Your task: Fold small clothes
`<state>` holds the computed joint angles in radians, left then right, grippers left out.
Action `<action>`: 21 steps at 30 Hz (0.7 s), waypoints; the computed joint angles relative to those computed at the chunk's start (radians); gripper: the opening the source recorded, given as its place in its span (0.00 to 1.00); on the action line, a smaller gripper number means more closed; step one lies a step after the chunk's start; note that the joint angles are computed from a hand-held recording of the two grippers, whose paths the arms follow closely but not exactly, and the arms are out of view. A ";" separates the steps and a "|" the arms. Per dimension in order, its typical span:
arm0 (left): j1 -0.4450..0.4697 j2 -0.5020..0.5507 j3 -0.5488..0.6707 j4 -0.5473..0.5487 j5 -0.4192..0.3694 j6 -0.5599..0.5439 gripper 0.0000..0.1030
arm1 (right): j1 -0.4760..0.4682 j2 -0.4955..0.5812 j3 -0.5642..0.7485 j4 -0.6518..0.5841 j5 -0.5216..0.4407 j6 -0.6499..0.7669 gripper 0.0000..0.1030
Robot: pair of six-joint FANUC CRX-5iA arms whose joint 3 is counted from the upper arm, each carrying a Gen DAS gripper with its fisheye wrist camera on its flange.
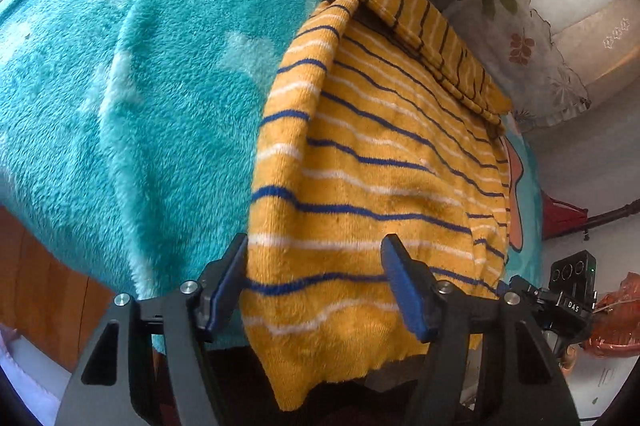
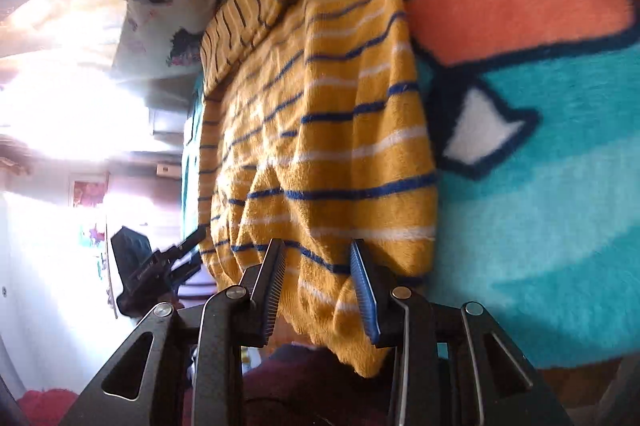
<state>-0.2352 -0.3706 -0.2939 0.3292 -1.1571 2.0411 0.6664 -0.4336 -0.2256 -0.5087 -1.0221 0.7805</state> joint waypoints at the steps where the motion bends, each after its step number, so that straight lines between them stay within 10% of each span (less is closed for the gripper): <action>1: 0.002 -0.009 -0.003 -0.002 -0.005 0.004 0.64 | 0.032 -0.032 -0.023 0.063 0.020 -0.059 0.36; 6: 0.019 -0.067 -0.059 0.017 0.033 0.034 0.66 | 0.169 -0.072 -0.058 0.331 -0.047 -0.280 0.38; 12: 0.023 -0.074 -0.104 0.099 0.085 0.009 0.80 | 0.148 -0.053 -0.041 0.181 -0.046 -0.180 0.38; 21: 0.036 -0.101 -0.244 0.368 0.118 -0.160 0.70 | 0.087 0.033 -0.009 -0.034 0.048 -0.035 0.38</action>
